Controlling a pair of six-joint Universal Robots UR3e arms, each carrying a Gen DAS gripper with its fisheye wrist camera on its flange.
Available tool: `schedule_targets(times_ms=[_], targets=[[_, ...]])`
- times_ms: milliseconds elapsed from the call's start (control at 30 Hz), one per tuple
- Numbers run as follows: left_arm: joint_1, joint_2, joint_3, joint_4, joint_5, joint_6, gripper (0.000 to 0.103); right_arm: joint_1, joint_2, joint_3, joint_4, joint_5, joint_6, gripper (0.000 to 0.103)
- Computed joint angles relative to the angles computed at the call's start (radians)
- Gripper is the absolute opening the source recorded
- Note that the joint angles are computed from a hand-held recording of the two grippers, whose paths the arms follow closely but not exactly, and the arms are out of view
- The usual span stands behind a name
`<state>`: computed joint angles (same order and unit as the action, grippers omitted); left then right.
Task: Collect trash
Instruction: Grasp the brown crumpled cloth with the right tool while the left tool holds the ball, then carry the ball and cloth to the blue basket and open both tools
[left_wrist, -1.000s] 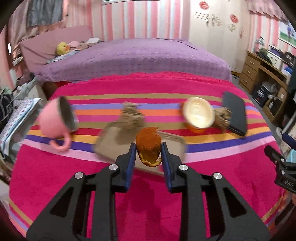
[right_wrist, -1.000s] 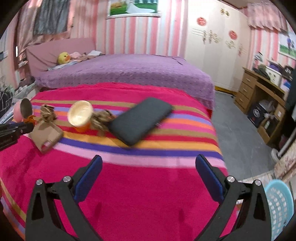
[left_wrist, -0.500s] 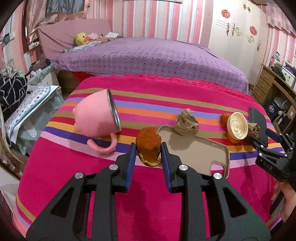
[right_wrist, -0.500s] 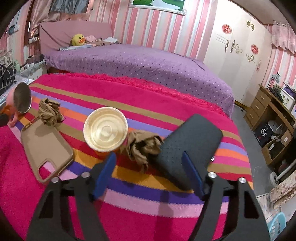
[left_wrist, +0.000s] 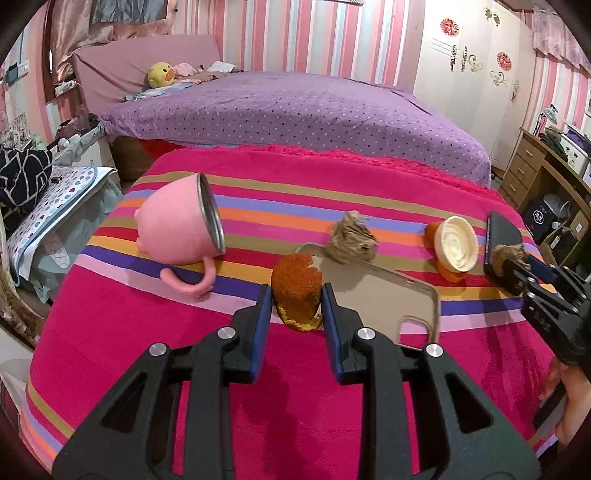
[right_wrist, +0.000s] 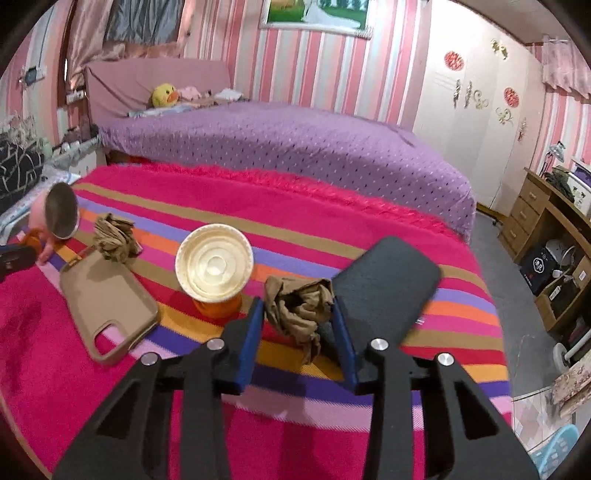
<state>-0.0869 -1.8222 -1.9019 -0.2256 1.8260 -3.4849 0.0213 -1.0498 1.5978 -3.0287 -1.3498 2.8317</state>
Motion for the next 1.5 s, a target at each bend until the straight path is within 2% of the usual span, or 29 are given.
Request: schedule_targets(times_ms=[233,467,667,933,1133,1300,1500], targets=[[-0.125,-0.012,0.029,-0.007,0.093,-0.054,0.026,-0.157,-0.244,0.317,-0.115,0.152,-0.026,0.037],[-0.265,-0.061,0.104,-0.034,0.18,-0.124,0.026,-0.365,-0.505,0.565,-0.104,0.297,-0.105,0.037],[-0.336,-0.096,0.156,-0.074,0.192,-0.174,0.026,-0.572,-0.642,0.726,-0.054,0.449,-0.195,0.037],[-0.384,-0.137,0.198,-0.109,0.246,-0.225,0.026,-0.672,-0.673,0.763,0.0,0.522,-0.295,0.037],[-0.417,-0.155,0.228,-0.134,0.299,-0.246,0.026,-0.748,-0.722,0.776,0.1,0.599,-0.383,0.037],[-0.452,-0.179,0.288,-0.189,0.324,-0.275,0.026,-0.845,-0.773,0.766,0.243,0.673,-0.482,0.038],[-0.536,-0.255,0.443,-0.265,0.379,-0.302,0.026,-1.003,-0.81,0.729,0.443,0.764,-0.618,0.038]])
